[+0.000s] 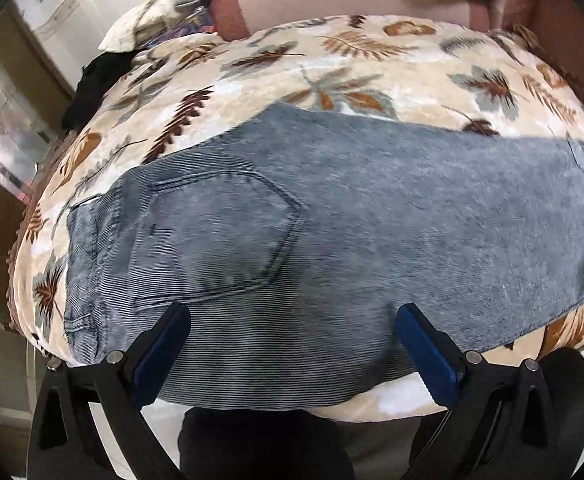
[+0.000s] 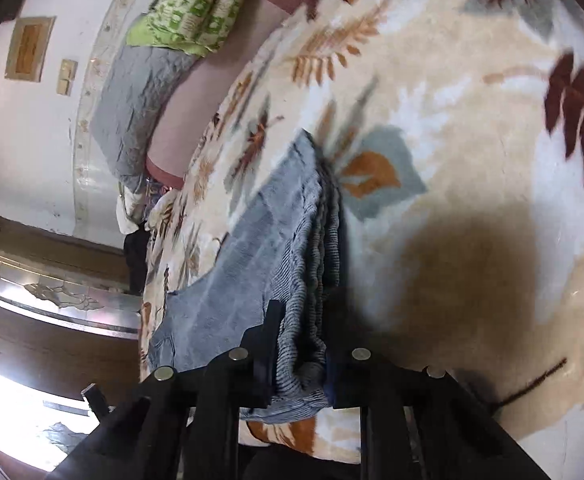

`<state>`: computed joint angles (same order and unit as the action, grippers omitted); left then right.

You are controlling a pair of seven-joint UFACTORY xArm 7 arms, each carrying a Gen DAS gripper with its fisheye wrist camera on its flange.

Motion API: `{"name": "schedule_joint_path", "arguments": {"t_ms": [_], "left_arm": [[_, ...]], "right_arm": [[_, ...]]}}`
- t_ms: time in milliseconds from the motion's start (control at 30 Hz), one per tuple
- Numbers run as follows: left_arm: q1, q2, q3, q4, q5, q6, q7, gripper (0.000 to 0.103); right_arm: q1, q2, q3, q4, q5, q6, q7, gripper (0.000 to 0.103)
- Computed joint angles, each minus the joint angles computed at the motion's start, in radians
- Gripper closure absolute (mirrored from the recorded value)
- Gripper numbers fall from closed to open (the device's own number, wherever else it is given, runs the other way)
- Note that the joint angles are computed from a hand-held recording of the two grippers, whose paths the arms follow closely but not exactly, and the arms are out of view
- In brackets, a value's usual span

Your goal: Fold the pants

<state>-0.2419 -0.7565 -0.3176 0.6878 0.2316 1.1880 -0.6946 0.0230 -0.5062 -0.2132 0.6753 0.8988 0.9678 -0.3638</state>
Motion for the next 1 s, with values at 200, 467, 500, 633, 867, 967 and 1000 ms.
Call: {"name": "schedule_joint_path", "arguments": {"t_ms": [200,467,500,633,867,967,1000], "left_arm": [[0.034,-0.080,0.047,-0.023,-0.008,-0.001,-0.001,0.000],[0.105,-0.219,0.110,-0.069,-0.023,0.014,0.034,0.000],[0.116,-0.231,0.116,-0.074,-0.025,0.015,0.040,0.000],[0.163,-0.296,0.141,-0.098,-0.023,0.023,0.068,0.000],[0.243,-0.357,0.176,-0.128,-0.024,0.045,0.100,0.000],[0.254,-0.352,0.179,-0.128,-0.045,0.030,0.100,0.000],[0.252,-0.348,0.175,-0.127,-0.055,0.020,0.097,0.000]], "right_arm": [[0.064,-0.057,0.093,0.073,-0.048,-0.063,0.059,0.085],[0.254,-0.038,0.202,0.155,-0.084,-0.150,0.148,0.085],[0.277,-0.023,0.220,0.166,-0.089,-0.160,0.160,0.085],[0.373,0.073,0.274,0.210,-0.087,-0.178,0.198,0.085],[0.454,0.213,0.275,0.249,0.096,-0.042,0.096,0.053],[0.423,0.158,0.298,0.203,0.095,-0.117,0.074,0.046],[0.400,0.131,0.304,0.180,0.056,-0.156,0.098,0.044]]}}
